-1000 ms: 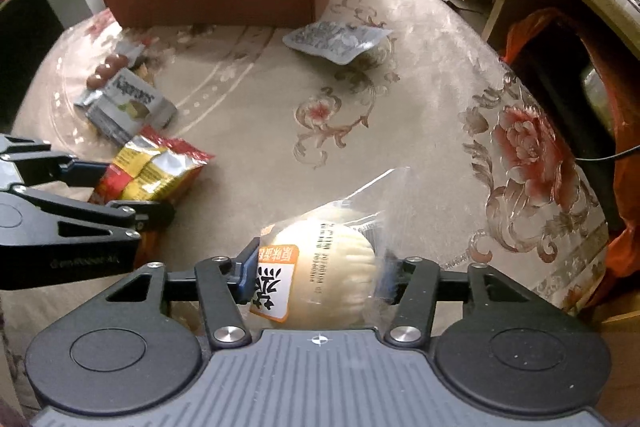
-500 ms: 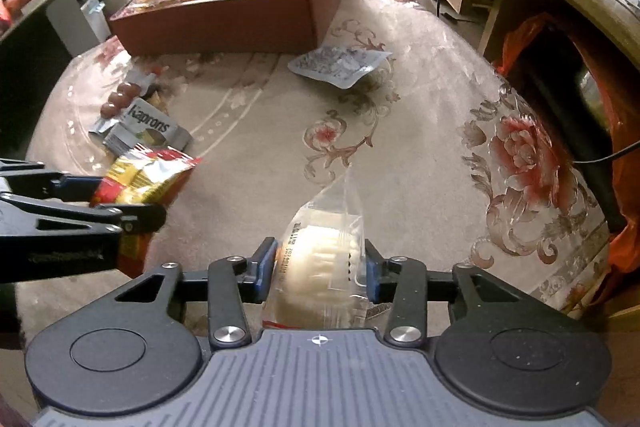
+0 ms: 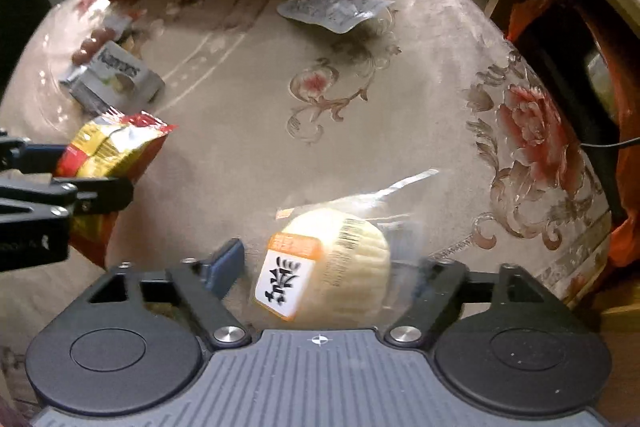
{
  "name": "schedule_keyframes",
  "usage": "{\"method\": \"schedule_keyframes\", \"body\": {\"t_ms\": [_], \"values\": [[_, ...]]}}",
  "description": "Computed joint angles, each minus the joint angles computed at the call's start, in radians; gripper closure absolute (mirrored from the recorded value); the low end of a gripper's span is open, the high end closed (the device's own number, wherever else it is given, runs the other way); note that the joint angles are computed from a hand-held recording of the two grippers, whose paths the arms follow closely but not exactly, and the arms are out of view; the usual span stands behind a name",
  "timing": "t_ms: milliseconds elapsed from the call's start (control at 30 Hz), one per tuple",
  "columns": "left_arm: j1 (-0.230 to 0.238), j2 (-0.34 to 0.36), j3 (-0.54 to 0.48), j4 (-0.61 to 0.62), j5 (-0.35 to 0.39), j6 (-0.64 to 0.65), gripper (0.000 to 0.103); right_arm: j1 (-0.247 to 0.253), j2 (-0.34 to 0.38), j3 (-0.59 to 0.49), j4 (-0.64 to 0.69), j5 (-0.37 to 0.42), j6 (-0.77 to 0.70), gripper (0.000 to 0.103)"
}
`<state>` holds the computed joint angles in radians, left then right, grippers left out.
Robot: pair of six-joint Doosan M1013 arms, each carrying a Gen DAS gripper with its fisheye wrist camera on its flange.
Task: Organize snacks
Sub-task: 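Lift and carry the red-yellow packet and wrapped bun into the red box with both tools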
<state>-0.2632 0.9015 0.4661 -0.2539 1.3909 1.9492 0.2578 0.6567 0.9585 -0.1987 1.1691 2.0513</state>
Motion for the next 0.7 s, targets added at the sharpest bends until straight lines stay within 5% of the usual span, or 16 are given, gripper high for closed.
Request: {"method": "schedule_keyframes", "body": {"t_ms": [300, 700], "values": [[0.006, -0.021, 0.028, -0.02, -0.034, 0.012, 0.05, -0.013, -0.066, 0.085, 0.057, -0.129, 0.086, 0.053], [0.017, -0.041, 0.046, -0.027, -0.057, -0.027, 0.05, -0.016, -0.093, 0.115, 0.09, -0.221, 0.093, 0.055]]}}
